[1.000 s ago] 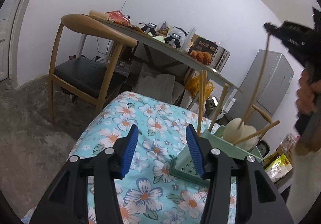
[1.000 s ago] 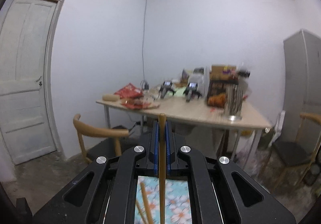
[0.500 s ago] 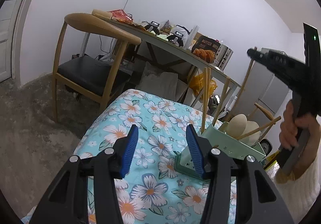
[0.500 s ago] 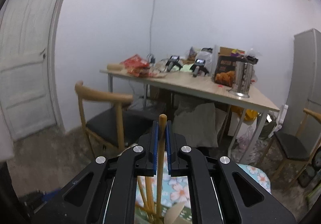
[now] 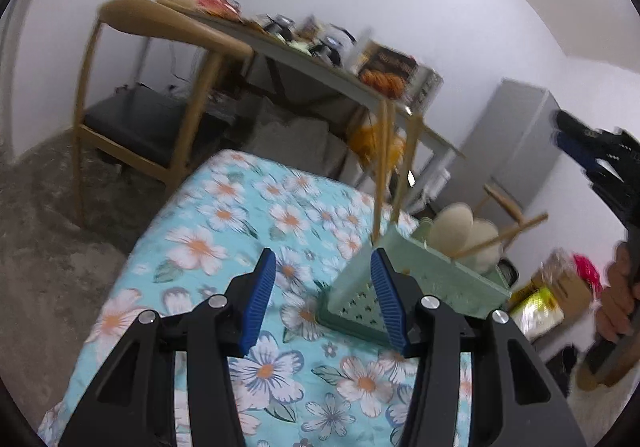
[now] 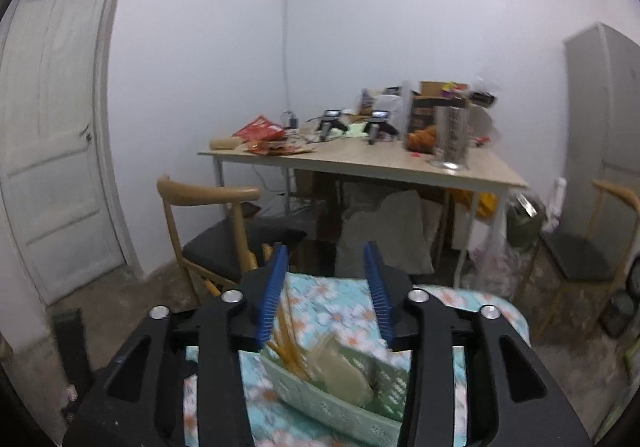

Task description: Organize utensils

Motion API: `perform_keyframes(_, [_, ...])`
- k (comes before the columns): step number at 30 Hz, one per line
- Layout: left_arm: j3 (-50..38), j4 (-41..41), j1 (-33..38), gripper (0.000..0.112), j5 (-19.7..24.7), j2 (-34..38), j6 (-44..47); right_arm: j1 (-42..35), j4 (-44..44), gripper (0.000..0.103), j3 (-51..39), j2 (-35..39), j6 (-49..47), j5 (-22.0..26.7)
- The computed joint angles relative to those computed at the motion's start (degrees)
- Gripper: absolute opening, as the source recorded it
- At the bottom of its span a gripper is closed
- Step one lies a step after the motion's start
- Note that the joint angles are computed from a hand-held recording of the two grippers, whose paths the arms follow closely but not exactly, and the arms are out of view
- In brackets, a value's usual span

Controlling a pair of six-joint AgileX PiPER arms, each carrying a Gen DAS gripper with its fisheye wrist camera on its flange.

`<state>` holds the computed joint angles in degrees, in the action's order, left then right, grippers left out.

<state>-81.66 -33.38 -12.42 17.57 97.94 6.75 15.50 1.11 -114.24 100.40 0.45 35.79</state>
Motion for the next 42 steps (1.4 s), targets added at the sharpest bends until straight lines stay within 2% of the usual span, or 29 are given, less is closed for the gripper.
perform_keyframes(1, [-1.9, 0.5, -0.4, 0.048, 1.8, 1.6, 1.3, -2.6, 3.6, 0.045, 5.7, -3.7, -2.6, -0.2])
perform_keyframes(5, [-8.6, -0.9, -1.3, 0.048, 7.3, 7.5, 5.5, -12.4, 26.5, 0.051, 28.6, -14.1, -20.9, -8.7])
perform_keyframes(6, [-9.9, -0.4, -1.5, 0.048, 7.5, 8.9, 4.1, -13.9, 32.2, 0.054, 32.1, -15.1, -25.8, -9.6])
perform_keyframes(7, [-10.8, -2.2, -1.2, 0.048, 7.7, 9.9, 4.9, -16.1, 38.0, 0.056, 34.5, -15.0, -30.2, -8.3])
perform_keyframes(9, [-13.0, -12.0, 0.7, 0.048, 9.1, 12.8, 9.0, -19.6, 48.1, 0.056, 36.6, -12.6, -38.9, -5.6])
perform_keyframes(12, [-16.2, -29.2, 4.6, 0.048, 13.2, 17.5, 14.3, -20.6, 55.1, 0.059, 37.5, -7.6, -45.4, -7.7])
perform_keyframes(13, [-16.3, -34.9, 5.2, 0.048, 14.1, 18.5, 17.9, -21.3, 60.1, 0.059, 37.5, -6.3, -50.6, -6.4])
perform_keyframes(14, [-18.4, -38.6, 6.0, 0.048, 16.8, 20.4, 19.7, -22.1, 64.2, 0.061, 37.6, -5.1, -55.2, -4.7])
perform_keyframes(15, [-19.8, -40.1, 6.3, 0.048, 18.3, 21.6, 20.6, -22.5, 66.7, 0.062, 37.4, -3.6, -58.8, -2.6])
perform_keyframes(16, [-20.8, -39.3, 6.4, 0.048, 19.0, 22.1, 20.1, -22.7, 67.6, 0.064, 37.6, -3.1, -60.6, -1.7])
perform_keyframes(18, [-22.0, -32.2, 6.0, 0.048, 18.3, 21.1, 17.1, -22.5, 68.0, 0.071, 36.8, -1.5, -64.2, 0.8])
perform_keyframes(22, [-17.7, -16.5, 2.9, 0.048, 12.8, 15.1, 16.2, -21.6, 66.4, 0.073, 36.9, -1.2, -67.1, -0.8])
perform_keyframes(26, [-13.6, -17.8, 0.5, 0.048, 7.7, 11.8, 25.6, -20.3, 64.9, 0.072, 34.4, 0.1, -64.6, -2.2])
perform_keyframes(28, [-12.5, -11.2, -2.3, 0.048, 2.9, 10.9, 24.0, -19.8, 64.0, 0.068, 33.8, 0.5, -63.9, -2.9])
perform_keyframes(32, [-17.0, 6.3, -5.8, 0.048, 4.6, 14.0, 12.5, -20.0, 64.4, 0.063, 32.1, 2.0, -63.5, -2.1])
perform_keyframes(34, [-19.3, 14.2, -6.9, 0.047, 5.2, 15.5, 5.8, -18.8, 61.6, 0.061, 31.3, 2.4, -61.4, -4.0])
perform_keyframes(36, [-21.2, 14.1, -6.9, 0.045, 6.6, 16.7, 6.0, -18.2, 61.3, 0.061, 31.3, 2.6, -61.8, -4.7])
perform_keyframes(39, [-21.3, 15.3, -7.1, 0.042, 6.2, 17.1, 4.9, -17.8, 61.8, 0.060, 31.8, 2.4, -62.7, -4.6])
perform_keyframes(42, [-22.0, 18.9, -7.4, 0.027, 6.7, 17.6, 1.1, -17.2, 61.0, 0.050, 32.0, 2.5, -62.0, -5.9])
